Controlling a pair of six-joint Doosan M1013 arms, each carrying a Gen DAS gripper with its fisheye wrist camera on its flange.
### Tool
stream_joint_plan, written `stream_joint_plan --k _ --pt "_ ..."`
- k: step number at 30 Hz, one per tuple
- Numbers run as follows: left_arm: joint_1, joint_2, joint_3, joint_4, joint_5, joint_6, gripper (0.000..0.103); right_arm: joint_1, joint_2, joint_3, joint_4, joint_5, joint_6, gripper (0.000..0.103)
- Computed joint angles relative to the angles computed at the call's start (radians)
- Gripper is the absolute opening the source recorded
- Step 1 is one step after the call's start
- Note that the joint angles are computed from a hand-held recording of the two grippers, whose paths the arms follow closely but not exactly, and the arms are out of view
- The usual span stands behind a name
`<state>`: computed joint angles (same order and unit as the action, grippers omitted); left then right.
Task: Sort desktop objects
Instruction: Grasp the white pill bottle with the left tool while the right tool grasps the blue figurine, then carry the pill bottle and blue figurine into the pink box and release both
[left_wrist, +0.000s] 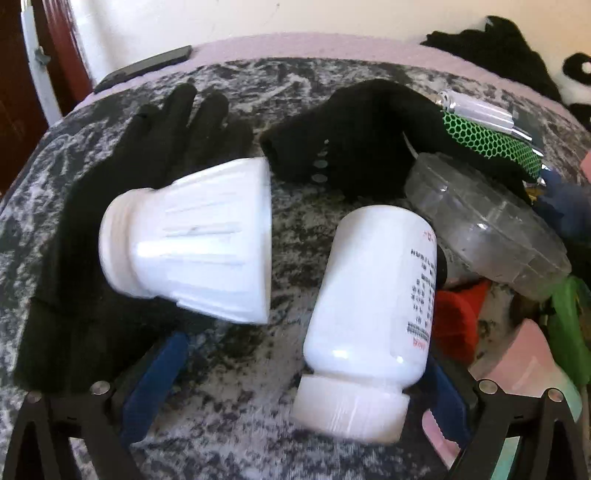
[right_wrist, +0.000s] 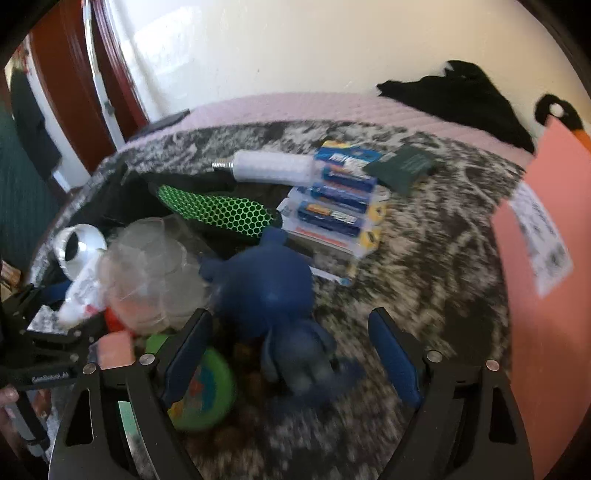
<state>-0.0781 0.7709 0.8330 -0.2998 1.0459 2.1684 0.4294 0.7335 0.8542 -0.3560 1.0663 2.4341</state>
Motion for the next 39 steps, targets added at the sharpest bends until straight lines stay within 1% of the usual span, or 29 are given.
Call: stream_joint_plan --k 1,2,3,4,5,6,7,8,11,13,16,23,28,32,35,39 --pt "-0.002 -0.004 0.006 0.003 -0.011 0.006 0.098 -0.004 0.008 -0.008 0.011 -0.002 -0.012 0.088" --pt "-0.002 -0.006 0.009 -0.005 -0.016 0.014 0.09 -0.008 0.014 -0.015 0.024 -0.006 -0.024 0.081" --pt "0.0 -0.006 0.01 -0.023 -0.016 0.028 0.085 -0.014 0.011 -0.008 0.051 -0.028 -0.033 0.07" --pt "0.001 -0.008 0.012 -0.037 -0.018 0.038 0.07 -0.018 0.009 -0.002 0.074 -0.046 -0.042 0.064" --pt "0.0 -0.014 0.017 -0.039 -0.026 0.041 0.048 -0.015 0.01 -0.006 0.064 -0.037 -0.041 0.064" --pt "-0.001 -0.019 0.023 -0.037 -0.036 0.04 0.045 -0.013 0.011 -0.009 0.054 -0.029 -0.04 0.064" --pt "-0.002 -0.025 0.031 -0.028 -0.05 0.028 0.045 -0.01 0.007 -0.004 0.047 -0.031 -0.034 0.063" --pt "-0.002 -0.03 0.038 -0.023 -0.061 0.017 0.045 -0.01 -0.002 0.01 0.05 -0.046 -0.027 0.058" --pt "0.005 -0.04 0.046 -0.037 -0.061 -0.009 0.045 -0.009 -0.037 0.058 0.07 -0.072 0.018 0.058" --pt "0.014 -0.057 0.065 -0.062 -0.058 -0.002 0.045 -0.006 -0.063 0.096 0.075 -0.094 0.047 0.058" --pt "0.026 -0.085 0.099 -0.096 -0.056 0.008 0.045 0.01 -0.108 0.155 0.046 -0.117 0.087 0.058" --pt "0.052 -0.196 0.232 -0.171 -0.099 0.067 0.045 0.065 -0.218 0.295 0.005 -0.191 0.185 0.058" --pt "0.075 -0.293 0.356 -0.219 -0.125 0.12 0.045 0.11 -0.283 0.368 -0.034 -0.239 0.253 0.058" --pt "0.079 -0.363 0.444 -0.205 -0.16 0.144 0.045 0.15 -0.33 0.412 -0.092 -0.251 0.31 0.058" --pt "0.083 -0.419 0.507 -0.219 -0.181 0.176 0.045 0.182 -0.365 0.444 -0.137 -0.251 0.358 0.058" --pt "0.084 -0.488 0.57 -0.264 -0.182 0.24 0.045 0.224 -0.413 0.49 -0.201 -0.241 0.426 0.058"
